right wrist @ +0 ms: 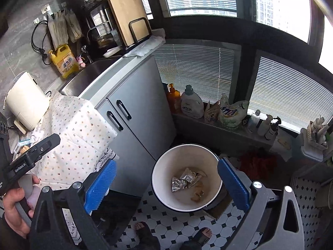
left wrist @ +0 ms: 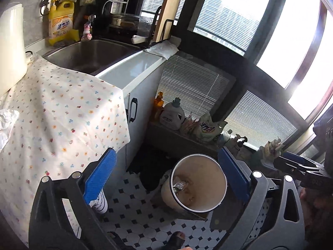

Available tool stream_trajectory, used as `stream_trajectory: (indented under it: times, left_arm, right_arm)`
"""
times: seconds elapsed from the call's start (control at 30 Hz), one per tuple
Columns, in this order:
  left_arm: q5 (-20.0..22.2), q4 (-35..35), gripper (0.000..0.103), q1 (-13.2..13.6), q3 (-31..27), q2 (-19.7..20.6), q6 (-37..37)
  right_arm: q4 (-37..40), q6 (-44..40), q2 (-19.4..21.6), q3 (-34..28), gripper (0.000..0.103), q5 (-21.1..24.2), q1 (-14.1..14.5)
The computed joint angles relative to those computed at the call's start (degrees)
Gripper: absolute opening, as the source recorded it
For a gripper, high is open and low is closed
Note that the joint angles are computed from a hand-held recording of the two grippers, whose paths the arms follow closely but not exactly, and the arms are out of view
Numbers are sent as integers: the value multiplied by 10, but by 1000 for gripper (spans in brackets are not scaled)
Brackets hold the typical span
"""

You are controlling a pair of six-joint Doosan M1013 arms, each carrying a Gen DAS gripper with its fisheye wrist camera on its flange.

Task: Collect trash
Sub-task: 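Move both grippers back over the remaining trash on the counter, then grasp crumpled white paper with the left gripper while the right grasps a brown paper scrap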

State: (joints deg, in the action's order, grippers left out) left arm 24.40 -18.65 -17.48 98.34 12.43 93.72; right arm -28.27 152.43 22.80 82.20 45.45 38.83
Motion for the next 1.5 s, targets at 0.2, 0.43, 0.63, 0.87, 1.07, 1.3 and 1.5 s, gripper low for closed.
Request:
stream_trajectory:
  times: [0.2,0.43,0.63,0.87,1.07,1.3,1.5]
  left_arm:
    - [-14,81,97,37,28,-31,-94]
    - [-26,136,97,84,59,-62,-164]
    - [-34,167,97,124,81,-83,-202]
    - [-43,195,97,169,104,-101,-237]
    - [-50,187,97,211,118,-110,-230]
    - [-59,154,97,261,123,-110,-181]
    - [-61,86,96,303,115,-98,-99]
  right_arm:
    - [37,-64,43,-66,95,-8,14]
    - [87,-143,94,-146,95,-3,31]
    - [124,-202,138,-216,95,11,46]
    - [158,-258,189,-297,95,34,63]
    - [180,-288,236,-375,95,60,77]
    - [213,-323,305,-491,95,88,93]
    - [247,-353,397,-662,93,156,105]
